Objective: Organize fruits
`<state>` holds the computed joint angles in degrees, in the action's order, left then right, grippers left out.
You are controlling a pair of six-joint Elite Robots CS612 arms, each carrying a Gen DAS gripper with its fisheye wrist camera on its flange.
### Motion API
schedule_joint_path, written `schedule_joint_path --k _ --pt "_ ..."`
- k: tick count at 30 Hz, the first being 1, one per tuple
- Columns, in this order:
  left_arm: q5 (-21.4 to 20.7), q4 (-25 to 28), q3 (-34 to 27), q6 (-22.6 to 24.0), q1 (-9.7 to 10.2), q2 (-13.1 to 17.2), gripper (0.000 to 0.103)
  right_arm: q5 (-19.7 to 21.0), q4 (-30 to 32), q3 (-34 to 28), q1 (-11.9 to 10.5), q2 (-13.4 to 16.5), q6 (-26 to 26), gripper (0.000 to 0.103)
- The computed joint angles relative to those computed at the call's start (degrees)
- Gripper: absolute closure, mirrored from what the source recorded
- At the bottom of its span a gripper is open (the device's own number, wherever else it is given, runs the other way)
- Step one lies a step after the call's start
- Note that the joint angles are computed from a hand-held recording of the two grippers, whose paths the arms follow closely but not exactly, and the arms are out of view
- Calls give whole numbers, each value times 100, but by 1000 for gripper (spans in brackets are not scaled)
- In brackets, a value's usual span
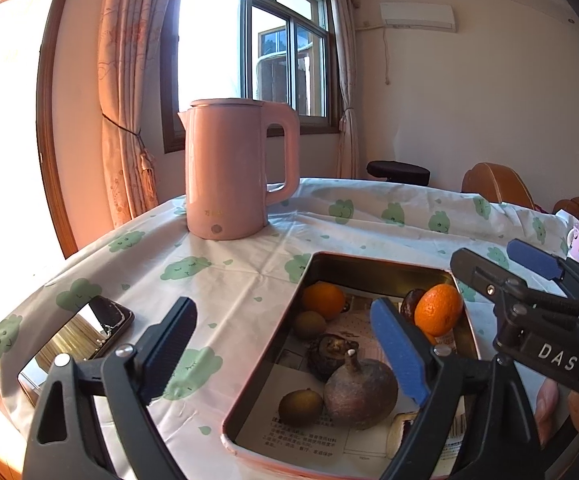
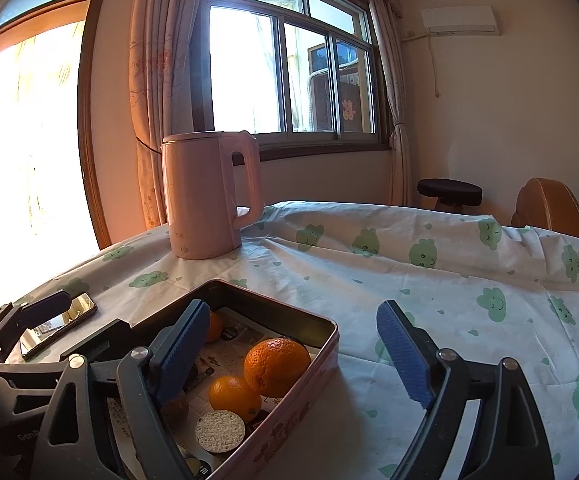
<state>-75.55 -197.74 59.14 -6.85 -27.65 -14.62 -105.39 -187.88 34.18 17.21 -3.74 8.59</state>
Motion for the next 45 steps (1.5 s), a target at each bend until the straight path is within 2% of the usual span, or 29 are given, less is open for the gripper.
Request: schedule_joint_path --k 34,45 --pt "-5 6 2 -17 1 -5 10 -101 -14 22 -7 -1 66 12" --pt "-39 -136 40 85 -15 -39 3 -187 -57 35 1 -4 85 12"
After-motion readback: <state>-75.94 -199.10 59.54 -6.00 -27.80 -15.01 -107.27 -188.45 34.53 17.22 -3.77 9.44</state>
